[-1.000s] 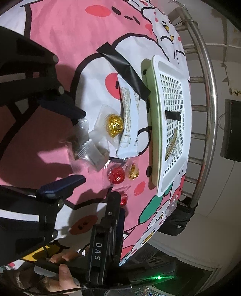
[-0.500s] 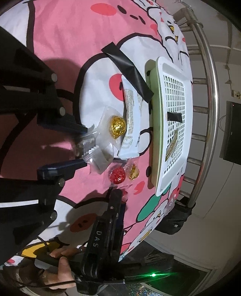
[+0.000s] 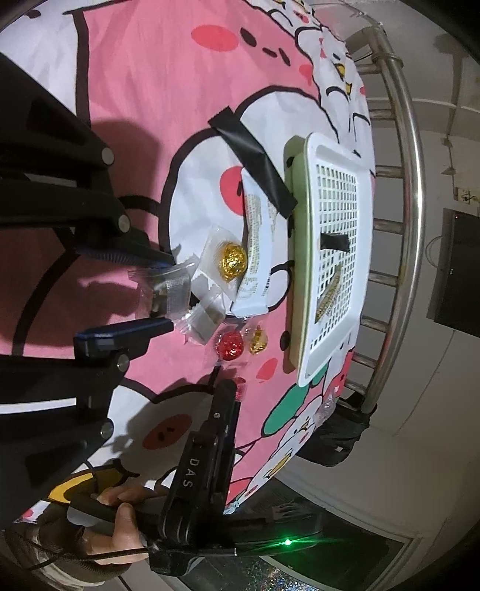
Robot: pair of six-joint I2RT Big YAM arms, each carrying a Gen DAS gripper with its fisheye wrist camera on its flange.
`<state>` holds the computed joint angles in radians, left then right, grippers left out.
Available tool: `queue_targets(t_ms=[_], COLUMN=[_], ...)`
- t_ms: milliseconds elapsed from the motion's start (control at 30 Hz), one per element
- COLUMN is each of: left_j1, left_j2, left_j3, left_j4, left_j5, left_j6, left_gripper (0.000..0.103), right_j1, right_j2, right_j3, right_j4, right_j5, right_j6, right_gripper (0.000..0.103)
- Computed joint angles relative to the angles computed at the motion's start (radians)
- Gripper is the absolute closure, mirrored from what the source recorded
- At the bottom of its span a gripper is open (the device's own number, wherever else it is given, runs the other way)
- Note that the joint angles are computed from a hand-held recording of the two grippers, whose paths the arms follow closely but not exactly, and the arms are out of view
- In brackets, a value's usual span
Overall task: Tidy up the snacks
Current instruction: 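Grasp a red-foil chocolate with the right tool while the left tool grasps a clear snack bag, then place the red chocolate in the tray with the right tool while the left tool drops the clear bag there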
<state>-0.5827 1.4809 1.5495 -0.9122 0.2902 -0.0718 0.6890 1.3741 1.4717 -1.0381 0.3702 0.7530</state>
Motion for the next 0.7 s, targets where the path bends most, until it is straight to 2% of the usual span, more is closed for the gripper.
queue_targets(t_ms=[33, 100, 133, 700], left_j1=[0.002, 0.002, 0.003, 0.023], left_j2=[-0.003, -0.006, -0.005, -0.023], left_j3=[-0.002, -0.002, -0.001, 0.000], left_j4=[0.001, 0.001, 0.000, 0.023], left_j5=[0.004, 0.005, 0.011, 0.031], left_j6=[-0.002, -0.005, -0.009, -0.038], left_gripper=[0.075, 0.085, 0.086, 0.086], right_j1=[0.003, 0.009, 0.011, 0.045], right_j2=[-0.003, -0.009, -0.011, -0.022], right_j3=[-0.001, -0.002, -0.002, 0.015], right_j4=[0.003, 0.009, 0.011, 0.022], right_j5=[0.001, 0.003, 0.002, 0.013], right_j6=[0.002, -0.001, -0.004, -0.024], right_gripper=[0.077, 0.077, 0.077, 0.077])
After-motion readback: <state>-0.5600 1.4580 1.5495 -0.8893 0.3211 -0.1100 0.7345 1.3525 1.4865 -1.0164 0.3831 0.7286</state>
